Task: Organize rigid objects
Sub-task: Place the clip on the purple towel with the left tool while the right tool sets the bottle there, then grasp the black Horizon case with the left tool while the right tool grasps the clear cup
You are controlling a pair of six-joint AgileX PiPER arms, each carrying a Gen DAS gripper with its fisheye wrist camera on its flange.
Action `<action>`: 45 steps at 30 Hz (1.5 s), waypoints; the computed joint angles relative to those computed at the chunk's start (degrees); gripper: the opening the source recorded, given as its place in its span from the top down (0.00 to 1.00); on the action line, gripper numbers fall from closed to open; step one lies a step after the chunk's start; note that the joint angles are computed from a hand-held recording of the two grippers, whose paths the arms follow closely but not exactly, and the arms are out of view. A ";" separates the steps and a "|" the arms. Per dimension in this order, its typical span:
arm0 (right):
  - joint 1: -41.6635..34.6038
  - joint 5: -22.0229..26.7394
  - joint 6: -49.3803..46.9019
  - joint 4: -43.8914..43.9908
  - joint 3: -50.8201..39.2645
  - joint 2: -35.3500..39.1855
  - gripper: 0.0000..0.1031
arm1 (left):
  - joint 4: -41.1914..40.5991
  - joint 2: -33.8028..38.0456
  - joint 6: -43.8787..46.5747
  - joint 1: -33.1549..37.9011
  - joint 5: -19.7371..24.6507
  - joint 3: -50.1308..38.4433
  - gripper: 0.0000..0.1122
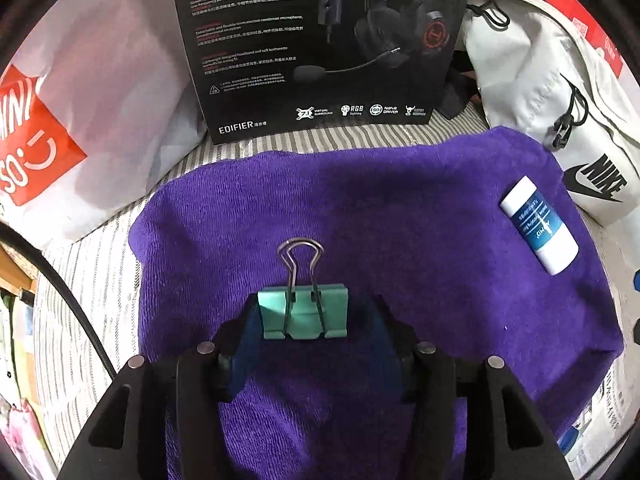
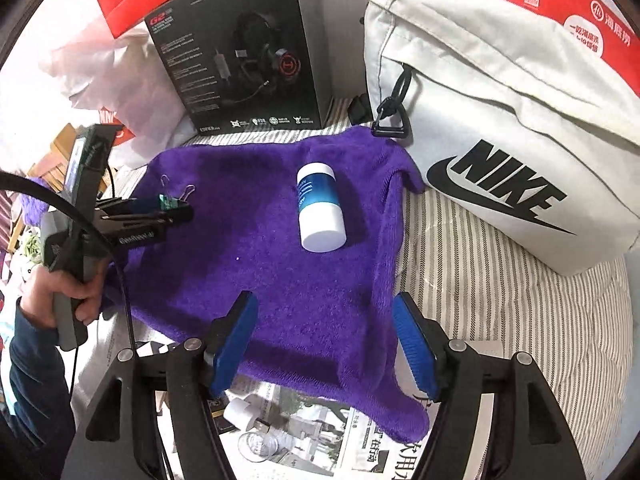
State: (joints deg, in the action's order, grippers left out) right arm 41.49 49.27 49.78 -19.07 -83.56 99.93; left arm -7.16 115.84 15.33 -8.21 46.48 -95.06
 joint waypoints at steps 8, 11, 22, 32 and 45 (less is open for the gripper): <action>2.93 -2.57 5.50 -1.62 4.26 -4.53 0.33 | -3.93 -4.80 1.09 0.90 -1.02 7.11 0.47; 4.48 -3.10 8.57 -2.74 5.49 -5.92 0.33 | -4.52 -7.28 0.65 1.53 0.44 9.41 0.47; 15.33 1.61 23.59 -13.17 9.50 -9.99 0.33 | -2.57 -27.81 2.01 3.72 -2.64 29.26 0.47; 22.07 0.46 34.00 -19.49 17.51 -14.15 0.33 | -2.74 -36.80 0.40 4.79 -8.11 46.45 0.47; 23.04 -1.68 39.31 -21.28 25.89 -19.59 0.32 | 1.86 -38.64 -10.93 -0.72 -9.30 49.02 0.47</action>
